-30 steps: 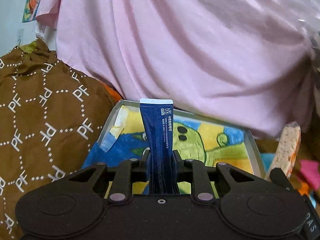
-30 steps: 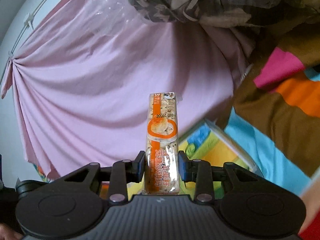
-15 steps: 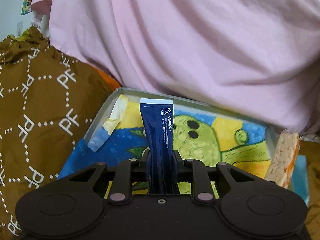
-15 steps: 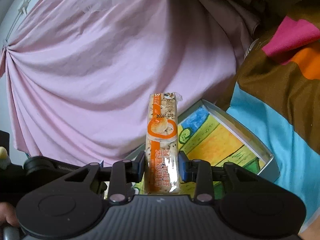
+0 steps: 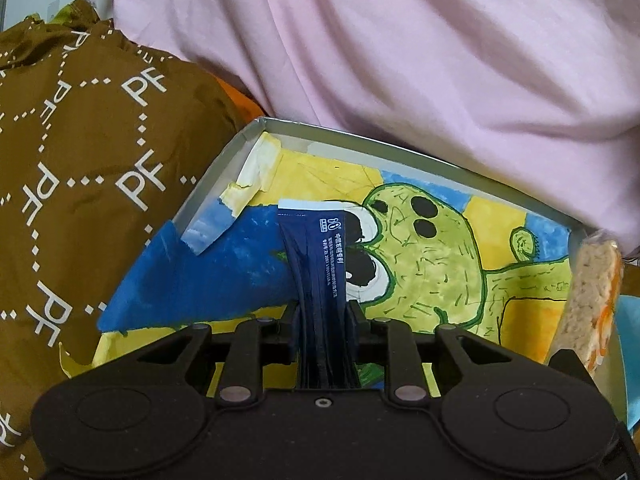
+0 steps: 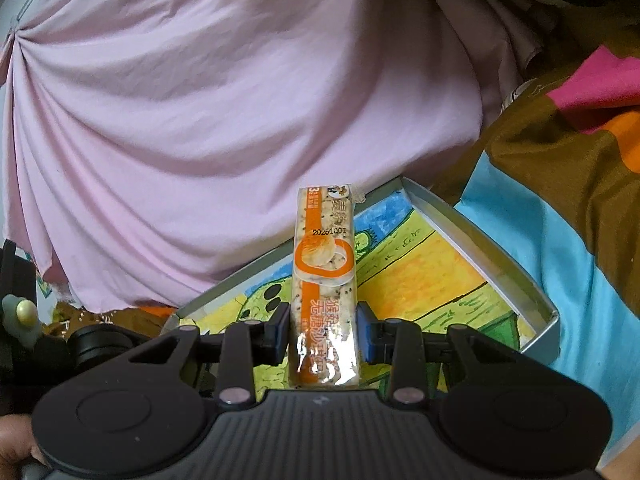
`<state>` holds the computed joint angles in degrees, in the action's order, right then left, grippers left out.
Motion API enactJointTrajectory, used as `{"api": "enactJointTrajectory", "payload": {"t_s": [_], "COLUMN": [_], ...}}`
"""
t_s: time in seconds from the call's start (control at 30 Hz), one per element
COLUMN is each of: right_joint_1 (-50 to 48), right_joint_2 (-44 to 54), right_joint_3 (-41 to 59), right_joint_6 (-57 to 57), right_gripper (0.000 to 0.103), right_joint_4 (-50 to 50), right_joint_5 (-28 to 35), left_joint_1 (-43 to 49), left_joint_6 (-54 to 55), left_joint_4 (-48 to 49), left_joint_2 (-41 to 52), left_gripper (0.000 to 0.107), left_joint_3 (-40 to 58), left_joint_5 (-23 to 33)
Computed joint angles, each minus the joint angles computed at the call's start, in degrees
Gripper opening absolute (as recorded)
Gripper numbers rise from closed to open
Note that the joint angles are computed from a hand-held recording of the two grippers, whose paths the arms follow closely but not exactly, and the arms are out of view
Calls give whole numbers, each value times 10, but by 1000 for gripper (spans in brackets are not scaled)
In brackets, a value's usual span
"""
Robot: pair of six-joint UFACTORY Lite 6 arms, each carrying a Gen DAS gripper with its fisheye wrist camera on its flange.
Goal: Organize snacks
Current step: 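Carry the blue pack with left tool while right tool carries the bar over the tray, then lower and open left tool into the tray while right tool releases the bar there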
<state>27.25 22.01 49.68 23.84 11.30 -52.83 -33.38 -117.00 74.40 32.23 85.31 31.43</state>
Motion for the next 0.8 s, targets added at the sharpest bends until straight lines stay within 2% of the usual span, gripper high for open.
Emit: {"api": "enactJointTrajectory", "payload": {"t_s": [0.13, 0.3, 0.47, 0.5, 0.57, 0.6, 0.67, 0.8], "right_joint_1": [5, 3, 12, 15, 23, 29, 41, 73], "right_joint_2": [2, 2, -21, -32, -61, -79, -115, -193], "right_joint_3": [6, 2, -16, -23, -44, -57, -80, -133], "right_joint_6": [-15, -10, -39, -49, -82, -100, -135, -194], "right_gripper": [39, 43, 68, 70, 84, 86, 91, 100], "right_joint_4": [12, 3, 22, 27, 46, 57, 85, 141], "right_joint_5": [6, -5, -11, -13, -17, -19, -19, -23], "left_joint_1": [1, 1, -11, -18, -34, -44, -63, -96], "left_joint_6": [-2, -29, -95, -111, -125, -132, -141, -133], "left_joint_4": [0, 21, 69, 82, 94, 98, 104, 103], "left_joint_2": [-5, -22, -69, -81, -103, -118, -143, -203], "left_gripper": [33, 55, 77, 82, 90, 96, 101, 102], "left_joint_3": [-9, -30, -84, -98, -121, -134, -154, -195], "left_joint_5": [-5, -5, 17, 31, 67, 87, 124, 168]}}
